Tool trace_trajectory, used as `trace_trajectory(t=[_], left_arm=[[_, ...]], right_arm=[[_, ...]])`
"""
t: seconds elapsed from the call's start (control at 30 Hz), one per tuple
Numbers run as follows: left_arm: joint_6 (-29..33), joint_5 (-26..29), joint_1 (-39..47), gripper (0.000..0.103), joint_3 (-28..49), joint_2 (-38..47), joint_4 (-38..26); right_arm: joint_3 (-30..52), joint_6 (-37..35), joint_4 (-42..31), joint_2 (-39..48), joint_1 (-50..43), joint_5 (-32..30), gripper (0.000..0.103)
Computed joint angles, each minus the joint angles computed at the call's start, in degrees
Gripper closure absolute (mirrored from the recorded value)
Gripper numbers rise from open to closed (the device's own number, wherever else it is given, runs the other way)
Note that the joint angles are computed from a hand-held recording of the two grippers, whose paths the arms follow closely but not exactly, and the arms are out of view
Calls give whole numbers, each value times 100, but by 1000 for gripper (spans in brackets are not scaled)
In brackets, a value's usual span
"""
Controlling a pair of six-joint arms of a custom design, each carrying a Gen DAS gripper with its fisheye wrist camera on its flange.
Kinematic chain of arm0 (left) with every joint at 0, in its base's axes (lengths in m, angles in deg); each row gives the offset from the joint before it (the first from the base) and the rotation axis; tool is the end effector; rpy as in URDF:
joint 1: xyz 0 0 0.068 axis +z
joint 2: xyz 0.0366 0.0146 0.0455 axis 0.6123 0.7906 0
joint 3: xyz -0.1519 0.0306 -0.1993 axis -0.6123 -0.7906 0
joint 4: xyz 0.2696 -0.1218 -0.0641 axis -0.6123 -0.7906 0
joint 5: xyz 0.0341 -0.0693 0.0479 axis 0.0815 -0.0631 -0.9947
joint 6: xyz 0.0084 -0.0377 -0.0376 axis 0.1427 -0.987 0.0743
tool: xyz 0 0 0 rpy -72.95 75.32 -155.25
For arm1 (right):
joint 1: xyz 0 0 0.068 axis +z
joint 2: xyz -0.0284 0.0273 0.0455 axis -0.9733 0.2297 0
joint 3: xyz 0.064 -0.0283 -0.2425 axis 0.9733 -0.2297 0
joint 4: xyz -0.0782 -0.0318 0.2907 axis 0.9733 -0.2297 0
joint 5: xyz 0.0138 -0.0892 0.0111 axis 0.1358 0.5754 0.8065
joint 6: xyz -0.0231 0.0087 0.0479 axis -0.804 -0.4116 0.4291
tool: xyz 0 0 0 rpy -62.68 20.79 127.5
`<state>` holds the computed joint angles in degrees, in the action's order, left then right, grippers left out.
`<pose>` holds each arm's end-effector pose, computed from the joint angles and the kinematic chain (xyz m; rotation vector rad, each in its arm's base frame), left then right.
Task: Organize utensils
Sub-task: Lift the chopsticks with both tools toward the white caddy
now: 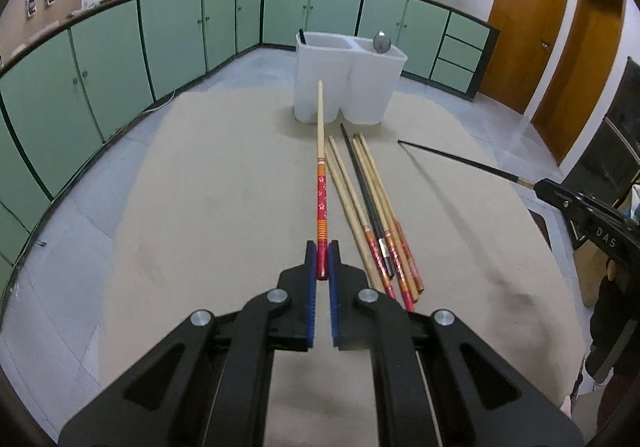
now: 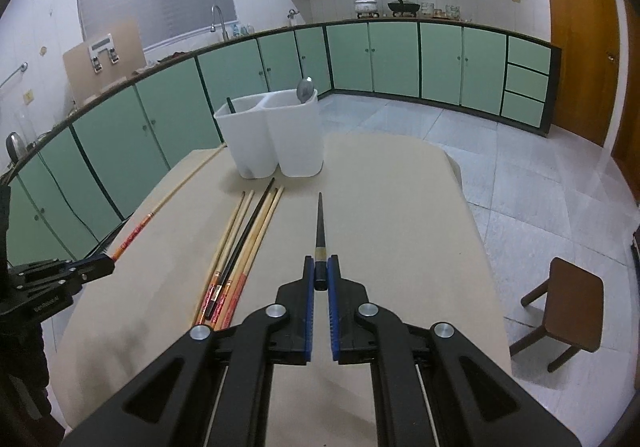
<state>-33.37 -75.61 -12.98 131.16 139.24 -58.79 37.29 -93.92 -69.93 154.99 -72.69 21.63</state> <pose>0.2180 -0.2371 0.1601 -0.1938 2.4019 -0.0560 0.2848 0.0334 0.1727 -0.4193 2.2656 0.4129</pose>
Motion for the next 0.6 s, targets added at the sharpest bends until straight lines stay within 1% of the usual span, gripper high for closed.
trace_trajectory(t=[0.07, 0.2, 0.33, 0.37, 0.4, 0.43, 0.6], left_arm=[[26, 192, 63, 98, -22, 150, 54], [-123, 609, 250, 98, -438, 399, 670], [-260, 917, 292, 97, -723, 622, 1076], [-280, 961, 291, 93, -760, 649, 1116], [-309, 981, 260, 91, -814, 667, 1174], [-335, 879, 188, 91, -864, 663, 1229], [-371, 712, 106, 89, -800, 805, 1247]], right_arm=[[-33, 17, 17, 60, 45, 62, 97], [-186, 62, 83, 249, 145, 154, 97], [-372, 114, 177, 391, 209, 199, 97], [-403, 131, 194, 428, 210, 185, 97], [-432, 136, 213, 447, 211, 176, 97], [-449, 143, 224, 453, 219, 176, 97], [-453, 191, 273, 500, 239, 167, 97]])
